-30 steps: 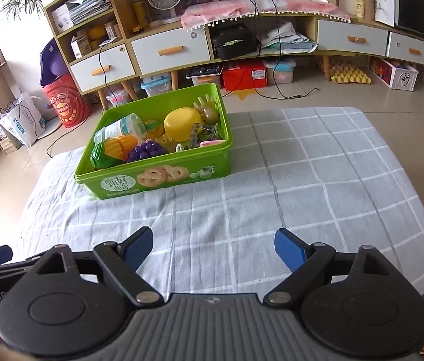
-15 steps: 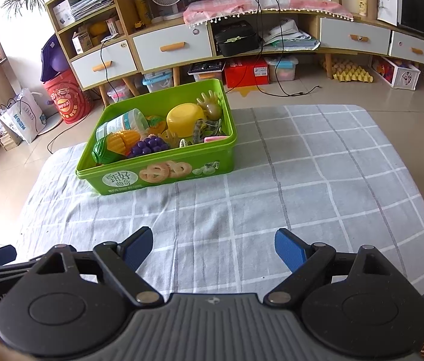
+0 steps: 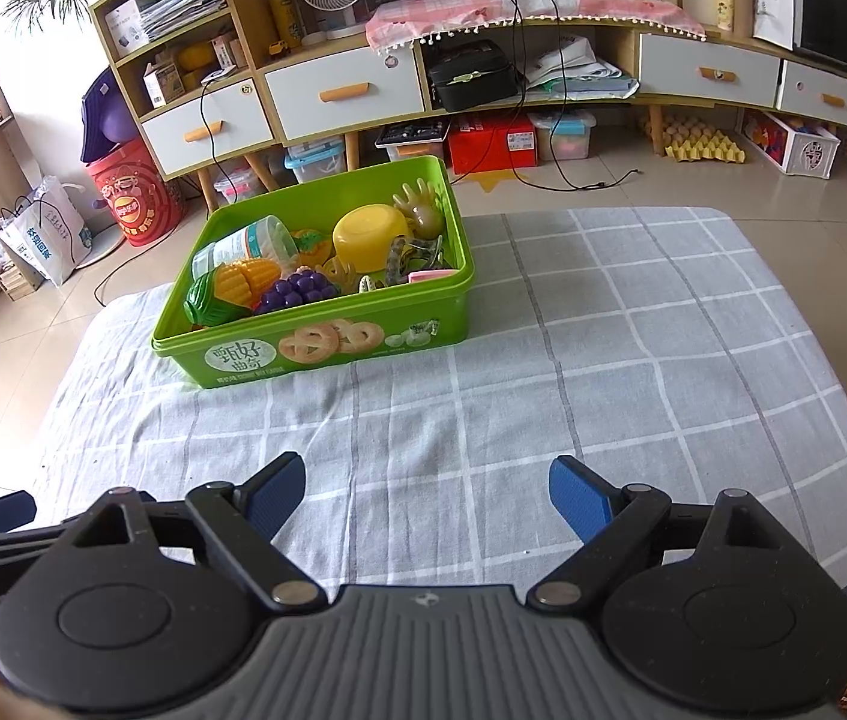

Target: Organize rigid objects

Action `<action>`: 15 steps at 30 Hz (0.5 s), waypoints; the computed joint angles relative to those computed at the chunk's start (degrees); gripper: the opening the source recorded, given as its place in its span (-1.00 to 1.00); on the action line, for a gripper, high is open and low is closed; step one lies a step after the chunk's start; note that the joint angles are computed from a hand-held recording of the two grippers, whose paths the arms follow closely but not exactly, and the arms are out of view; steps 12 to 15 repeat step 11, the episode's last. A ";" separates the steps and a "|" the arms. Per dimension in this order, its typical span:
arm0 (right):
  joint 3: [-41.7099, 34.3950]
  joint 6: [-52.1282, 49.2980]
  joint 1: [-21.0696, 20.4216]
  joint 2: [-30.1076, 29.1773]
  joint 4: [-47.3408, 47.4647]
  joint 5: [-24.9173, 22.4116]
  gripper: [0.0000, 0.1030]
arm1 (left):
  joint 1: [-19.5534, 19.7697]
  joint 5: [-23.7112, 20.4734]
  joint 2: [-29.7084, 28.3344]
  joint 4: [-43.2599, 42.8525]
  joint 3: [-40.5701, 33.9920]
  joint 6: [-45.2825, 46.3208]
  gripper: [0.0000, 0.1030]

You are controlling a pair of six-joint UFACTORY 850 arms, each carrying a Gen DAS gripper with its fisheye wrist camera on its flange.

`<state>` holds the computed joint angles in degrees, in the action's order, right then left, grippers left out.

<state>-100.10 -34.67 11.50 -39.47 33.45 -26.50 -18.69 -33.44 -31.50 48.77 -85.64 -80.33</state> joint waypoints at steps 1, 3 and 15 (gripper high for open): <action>-0.02 -0.03 -0.02 -0.01 0.01 -0.01 0.40 | 0.00 0.00 0.00 0.00 0.00 0.00 0.96; -0.02 0.03 0.00 -0.01 -0.05 -0.02 0.40 | -0.01 -0.06 -0.02 0.03 -0.02 -0.05 0.96; -0.04 0.07 0.01 -0.01 -0.20 -0.10 0.40 | -0.11 -0.87 -0.30 -0.41 -0.31 0.55 0.96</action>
